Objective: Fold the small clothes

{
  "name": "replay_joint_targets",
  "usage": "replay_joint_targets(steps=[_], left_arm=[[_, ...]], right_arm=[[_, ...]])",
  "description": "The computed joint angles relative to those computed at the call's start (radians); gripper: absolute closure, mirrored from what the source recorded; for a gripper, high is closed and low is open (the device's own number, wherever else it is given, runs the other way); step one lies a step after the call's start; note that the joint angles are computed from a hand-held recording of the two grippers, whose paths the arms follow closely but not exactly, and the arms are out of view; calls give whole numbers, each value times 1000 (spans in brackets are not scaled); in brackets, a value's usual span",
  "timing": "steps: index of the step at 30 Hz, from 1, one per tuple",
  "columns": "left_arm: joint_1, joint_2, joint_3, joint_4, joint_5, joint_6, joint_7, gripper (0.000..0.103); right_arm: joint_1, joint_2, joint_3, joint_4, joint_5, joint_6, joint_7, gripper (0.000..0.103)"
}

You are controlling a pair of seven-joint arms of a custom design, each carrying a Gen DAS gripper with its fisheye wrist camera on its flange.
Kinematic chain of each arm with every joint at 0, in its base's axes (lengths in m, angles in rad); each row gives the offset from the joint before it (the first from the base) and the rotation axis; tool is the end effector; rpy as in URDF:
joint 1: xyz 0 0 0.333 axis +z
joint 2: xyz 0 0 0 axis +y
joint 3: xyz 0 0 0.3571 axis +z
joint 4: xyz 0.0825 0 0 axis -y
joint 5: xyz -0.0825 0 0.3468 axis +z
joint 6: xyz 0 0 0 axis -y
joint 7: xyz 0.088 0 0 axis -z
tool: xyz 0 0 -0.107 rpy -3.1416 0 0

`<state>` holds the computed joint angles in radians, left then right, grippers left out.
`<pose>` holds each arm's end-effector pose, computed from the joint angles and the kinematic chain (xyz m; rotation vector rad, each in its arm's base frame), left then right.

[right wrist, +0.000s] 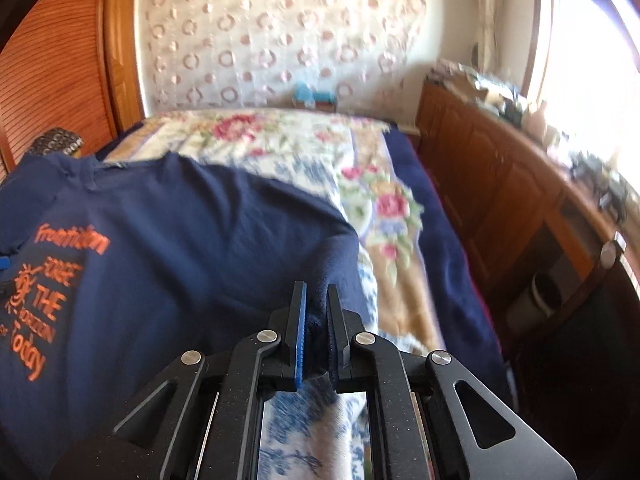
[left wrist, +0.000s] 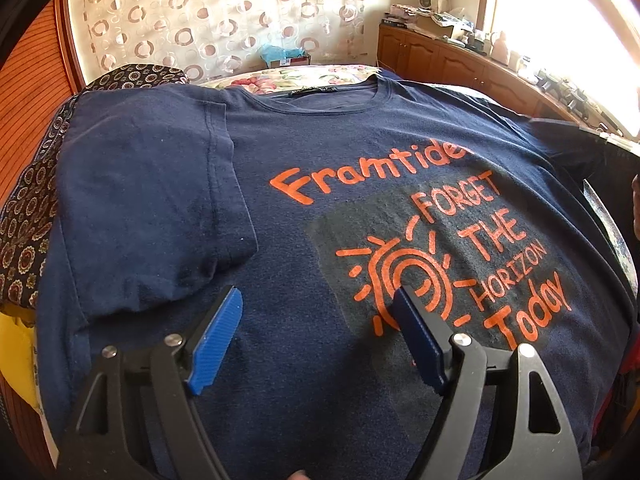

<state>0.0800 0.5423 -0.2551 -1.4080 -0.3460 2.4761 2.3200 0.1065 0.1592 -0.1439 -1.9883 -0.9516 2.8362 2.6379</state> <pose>0.7311 -0.0790 0.5049 -1.2347 2.4480 -0.8573 0.5988 0.0248 0.5076 -1.5328 2.0171 -0.9888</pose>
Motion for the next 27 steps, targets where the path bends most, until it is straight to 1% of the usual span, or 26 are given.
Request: replay_joint_targets(steps=[3, 5, 7, 8, 9, 11, 12, 14, 15, 16, 17, 18, 20, 21, 22, 24, 27], left_arm=[[0, -2, 0, -4, 0, 1, 0, 25], [2, -5, 0, -5, 0, -6, 1, 25], [12, -4, -9, 6, -10, -37, 13, 25], [25, -7, -21, 9, -29, -58, 33, 25], [37, -16, -33, 1, -54, -64, 55, 25], [74, -51, -66, -36, -137, -63, 127, 25], [91, -75, -79, -59, -184, -60, 165, 25], [113, -119, -91, -97, -275, -56, 232, 25], [119, -137, -91, -109, -310, -59, 256, 25], [123, -156, -89, -122, -342, -60, 279, 25], [123, -176, -84, -136, -369, -57, 299, 25], [123, -196, -79, -152, -397, -49, 323, 25], [117, -223, -64, -169, -437, -43, 358, 25], [113, -237, -57, -179, -458, -39, 376, 25], [107, -247, -48, -185, -475, -39, 389, 25], [94, -266, -29, -196, -506, -37, 408, 25], [76, -280, -1, -203, -540, -48, 429, 25]], right_arm=[[13, 14, 5, 41, -24, 35, -13, 97], [27, 32, 13, 76, -18, 50, -50, 97], [43, 52, 19, 107, 0, 59, -95, 97], [47, 66, 30, 120, 33, 68, -141, 97], [35, 82, 61, 128, 117, 81, -238, 97], [45, 106, 82, 139, 191, 70, -325, 96], [51, 117, 88, 142, 221, 60, -357, 93], [56, 131, 102, 135, 285, 52, -424, 84], [65, 134, 98, 128, 301, 53, -440, 77], [66, 136, 100, 118, 325, 58, -467, 77], [76, 135, 91, 107, 334, 65, -479, 77], [97, 135, 71, 101, 328, 67, -467, 76], [114, 122, 52, 74, 359, 79, -474, 73], [127, 114, 39, 63, 365, 85, -467, 70], [138, 108, 25, 54, 364, 93, -458, 67], [157, 100, -1, 48, 354, 101, -433, 65], [171, 90, -32, 48, 328, 100, -384, 64]])
